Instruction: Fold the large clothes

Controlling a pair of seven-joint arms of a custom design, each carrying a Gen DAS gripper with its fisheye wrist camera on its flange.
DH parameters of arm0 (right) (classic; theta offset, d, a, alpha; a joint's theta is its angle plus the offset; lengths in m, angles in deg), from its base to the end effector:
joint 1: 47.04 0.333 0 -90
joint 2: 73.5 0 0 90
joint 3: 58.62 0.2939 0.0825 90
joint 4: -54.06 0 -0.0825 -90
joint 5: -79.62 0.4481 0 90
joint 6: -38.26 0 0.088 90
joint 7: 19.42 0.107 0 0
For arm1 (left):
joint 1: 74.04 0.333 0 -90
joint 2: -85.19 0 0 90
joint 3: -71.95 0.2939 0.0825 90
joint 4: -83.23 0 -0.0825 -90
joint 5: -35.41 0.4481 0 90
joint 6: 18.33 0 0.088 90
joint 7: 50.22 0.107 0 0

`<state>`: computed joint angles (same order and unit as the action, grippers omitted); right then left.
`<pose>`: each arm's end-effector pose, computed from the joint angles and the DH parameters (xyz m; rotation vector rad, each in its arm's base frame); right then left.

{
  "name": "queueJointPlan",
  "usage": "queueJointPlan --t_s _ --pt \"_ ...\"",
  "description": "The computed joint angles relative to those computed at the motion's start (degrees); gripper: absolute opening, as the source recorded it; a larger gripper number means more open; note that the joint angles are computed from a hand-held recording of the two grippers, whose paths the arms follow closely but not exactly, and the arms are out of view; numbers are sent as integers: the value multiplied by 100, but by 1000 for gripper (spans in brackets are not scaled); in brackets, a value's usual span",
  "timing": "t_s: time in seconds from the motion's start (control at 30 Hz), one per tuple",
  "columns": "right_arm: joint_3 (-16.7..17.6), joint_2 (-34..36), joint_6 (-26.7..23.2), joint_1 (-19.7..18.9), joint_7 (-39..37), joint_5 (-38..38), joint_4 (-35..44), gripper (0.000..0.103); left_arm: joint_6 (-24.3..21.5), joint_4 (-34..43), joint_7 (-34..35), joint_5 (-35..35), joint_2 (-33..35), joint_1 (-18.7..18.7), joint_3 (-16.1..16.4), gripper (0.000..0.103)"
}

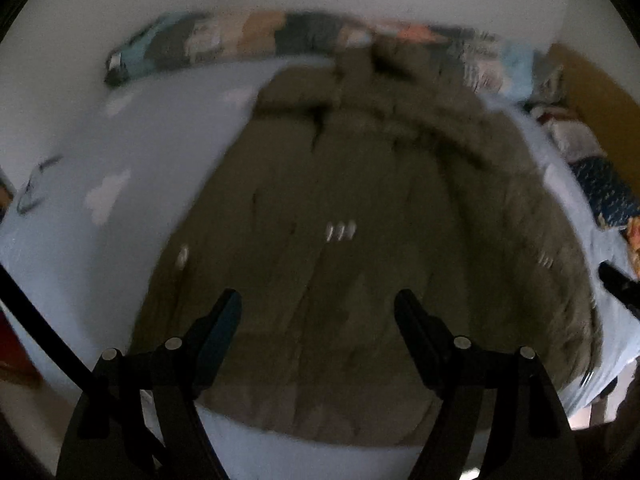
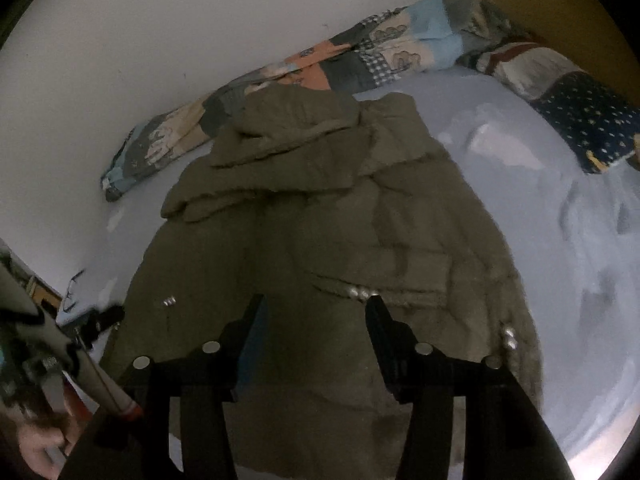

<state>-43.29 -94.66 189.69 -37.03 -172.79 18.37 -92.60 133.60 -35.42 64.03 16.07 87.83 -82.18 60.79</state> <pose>0.4466 0.2309 0.3666 -0.9895 2.1885 -0.7004 0.6178 -0.2059 0.4125 -1.4333 2.4218 -0.7759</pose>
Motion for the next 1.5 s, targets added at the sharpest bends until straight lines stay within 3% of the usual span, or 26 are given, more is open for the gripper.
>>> queueJointPlan --t_s 0.07,0.17,0.37,0.53,0.77,1.03,1.23,1.5 --pt "26 -136 -173 102 19 238 -152 55 143 -55 -69 209 9 6 29 78" --pt "-2 -175 2 170 123 598 -356 55 294 -23 -216 567 112 25 59 78" --pt "9 146 -29 329 -298 1275 -352 55 -255 324 -818 1426 547 57 132 78" --pt "-125 326 104 376 -685 1613 -382 55 226 -2 -916 2276 468 -23 137 80" --pt "-179 790 -365 536 -1530 1802 14 64 351 -31 -594 2005 506 84 75 85" --pt "-287 853 -447 678 -1522 1726 59 66 609 -100 -410 1952 530 97 54 88" --pt "-322 905 -462 703 -1524 1720 116 67 701 -140 -789 2347 530 18 130 91" --pt "-342 941 -473 730 -1549 1733 153 71 704 -139 -801 2408 526 43 111 92"
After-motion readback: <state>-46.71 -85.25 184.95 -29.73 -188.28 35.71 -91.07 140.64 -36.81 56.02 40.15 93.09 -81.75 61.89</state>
